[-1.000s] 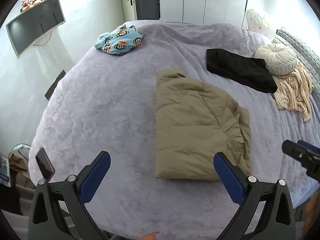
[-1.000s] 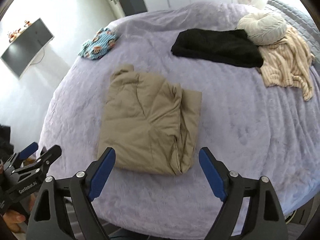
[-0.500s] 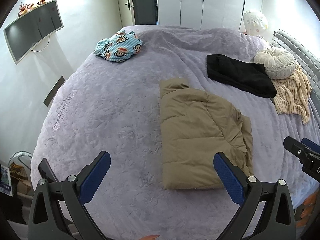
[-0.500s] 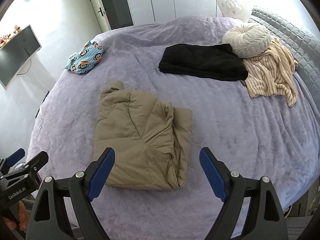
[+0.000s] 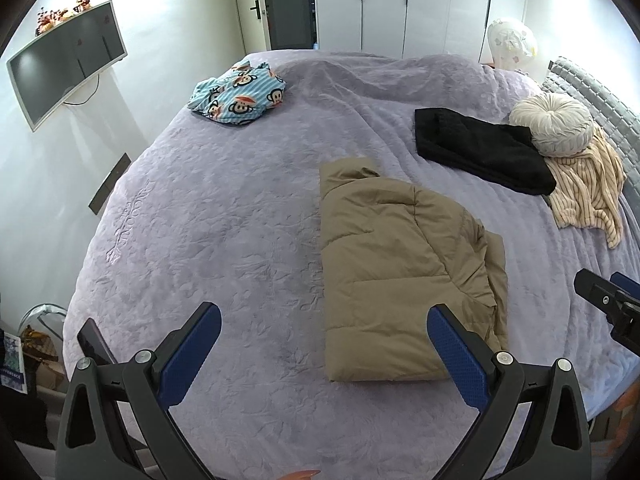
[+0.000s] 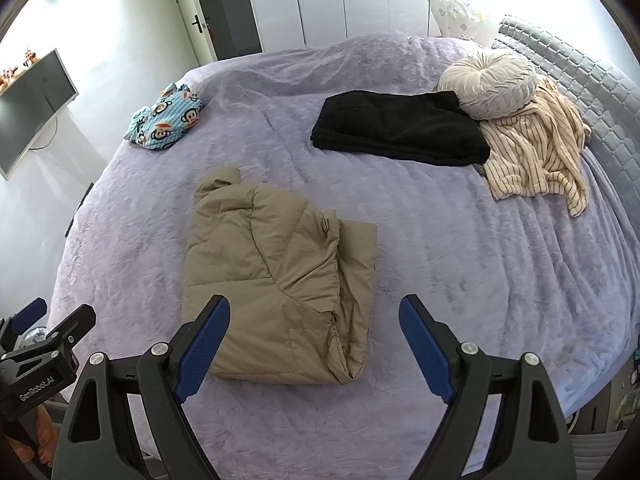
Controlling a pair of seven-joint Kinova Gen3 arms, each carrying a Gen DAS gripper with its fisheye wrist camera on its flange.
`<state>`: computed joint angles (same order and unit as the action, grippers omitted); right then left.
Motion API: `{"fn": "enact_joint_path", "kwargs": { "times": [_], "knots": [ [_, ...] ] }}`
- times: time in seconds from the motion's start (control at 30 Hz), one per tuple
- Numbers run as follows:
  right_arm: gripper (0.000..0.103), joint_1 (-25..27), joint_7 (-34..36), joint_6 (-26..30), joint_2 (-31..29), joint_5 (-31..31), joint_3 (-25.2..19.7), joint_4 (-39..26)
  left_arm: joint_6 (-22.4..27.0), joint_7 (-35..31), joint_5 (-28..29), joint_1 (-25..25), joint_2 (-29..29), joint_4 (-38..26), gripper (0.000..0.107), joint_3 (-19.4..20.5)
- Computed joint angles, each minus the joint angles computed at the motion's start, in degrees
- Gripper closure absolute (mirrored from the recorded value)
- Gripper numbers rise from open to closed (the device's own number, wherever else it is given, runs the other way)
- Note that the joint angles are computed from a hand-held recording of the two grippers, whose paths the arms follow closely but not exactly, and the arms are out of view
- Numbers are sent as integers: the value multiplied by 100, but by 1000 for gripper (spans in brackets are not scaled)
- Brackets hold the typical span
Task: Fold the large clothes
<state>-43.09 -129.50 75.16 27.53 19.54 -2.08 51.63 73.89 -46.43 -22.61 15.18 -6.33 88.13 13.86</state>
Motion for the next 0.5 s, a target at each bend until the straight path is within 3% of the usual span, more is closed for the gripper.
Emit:
{"fn": "enact_joint_path", "kwargs": {
  "times": [0.5],
  "knots": [
    [14, 35, 164, 70, 23, -18, 0, -99, 10, 38, -48, 11, -6, 25, 4, 21]
  ]
}}
